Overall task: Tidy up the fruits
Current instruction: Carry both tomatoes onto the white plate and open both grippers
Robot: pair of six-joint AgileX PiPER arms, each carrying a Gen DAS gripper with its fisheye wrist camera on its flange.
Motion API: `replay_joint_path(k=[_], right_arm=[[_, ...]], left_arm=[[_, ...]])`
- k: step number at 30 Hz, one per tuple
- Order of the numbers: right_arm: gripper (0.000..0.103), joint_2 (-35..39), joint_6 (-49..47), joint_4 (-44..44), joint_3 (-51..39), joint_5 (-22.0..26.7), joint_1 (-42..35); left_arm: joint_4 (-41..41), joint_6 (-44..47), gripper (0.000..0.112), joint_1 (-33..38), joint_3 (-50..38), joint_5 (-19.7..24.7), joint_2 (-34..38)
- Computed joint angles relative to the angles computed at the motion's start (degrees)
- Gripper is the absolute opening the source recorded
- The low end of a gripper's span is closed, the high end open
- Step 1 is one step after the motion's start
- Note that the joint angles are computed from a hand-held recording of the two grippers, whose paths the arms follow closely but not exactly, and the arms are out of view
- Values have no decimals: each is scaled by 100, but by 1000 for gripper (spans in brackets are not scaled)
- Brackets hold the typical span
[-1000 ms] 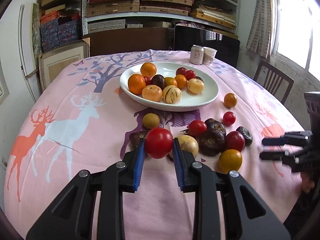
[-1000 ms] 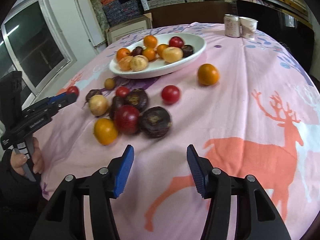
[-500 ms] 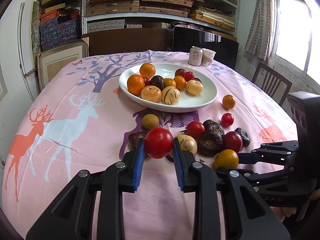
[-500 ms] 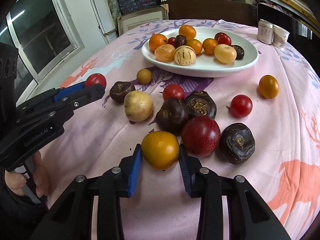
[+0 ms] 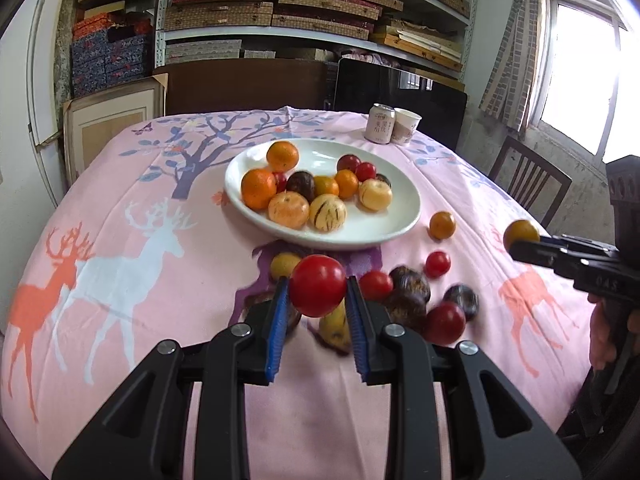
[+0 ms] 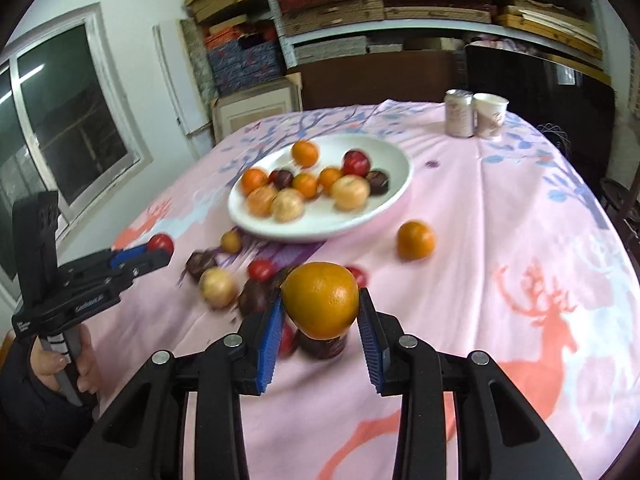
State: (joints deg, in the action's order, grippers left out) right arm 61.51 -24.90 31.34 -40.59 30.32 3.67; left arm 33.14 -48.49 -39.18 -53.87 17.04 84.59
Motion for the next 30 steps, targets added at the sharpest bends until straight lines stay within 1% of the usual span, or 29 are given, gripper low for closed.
replay_joint_path(k=[1, 2, 4, 7, 8, 9, 12, 14, 19, 20, 21, 22, 23, 24, 25, 27, 30], right_arm=[[37, 155, -126, 73, -187, -19, -99], [37, 330, -252, 169, -363, -56, -160], [37, 746, -302, 234, -763, -230, -173], [37, 1471, -383, 384, -1457, -410, -145], [37, 1740, -390, 409, -1712, -430, -104], [37, 1986, -365, 386, -1942, -466, -37], [37, 2776, 82, -133, -2683, -572, 252], [37, 3136, 457, -525, -3045, -582, 410], [37, 3812, 737, -859, -3728, -517, 595], [38, 3947, 721, -882, -3875, -435, 622], [40, 4063, 806, -1004, -3996, -379, 665], [46, 4069, 951, -1157, -3972, -478, 704], [49, 4025, 1040, -1234, -3898, -586, 719], [50, 3957, 927, -1086, -3835, -557, 685], [50, 3862, 804, -929, -3736, -527, 638], [50, 3589, 559, -624, -3452, -508, 523], [51, 2867, -366, 410, -2635, -463, 198]], left_arm=[[-478, 548, 27, 62, -294, 78, 133], [-743, 895, 27, 101, -603, 186, 286], [-1013, 1342, 27, 196, -1287, 399, 687], [-2011, 2365, 27, 489, -2411, 732, 1446], [-2188, 2542, 27, 561, -2813, 884, 1726], [-2268, 2647, 27, 618, -3168, 1002, 1994], [-2377, 2828, 27, 748, -4222, 1437, 2773], [-2562, 2986, 27, 856, -4830, 1707, 3209], [-2796, 3238, 28, 1007, -5702, 2073, 3868], [-2719, 3181, 38, 1001, -5867, 2157, 3984], [-2550, 3024, 62, 980, -5970, 2212, 4054], [-2271, 2734, 65, 959, -5987, 2213, 4066], [-2221, 2616, 70, 976, -5877, 2108, 4012], [-2400, 2713, 73, 1025, -5743, 2015, 3928], [-2489, 2754, 74, 1061, -5562, 1920, 3799], [-2299, 2580, 76, 1044, -5029, 1704, 3441], [-2296, 2665, 77, 970, -3950, 1282, 2719]])
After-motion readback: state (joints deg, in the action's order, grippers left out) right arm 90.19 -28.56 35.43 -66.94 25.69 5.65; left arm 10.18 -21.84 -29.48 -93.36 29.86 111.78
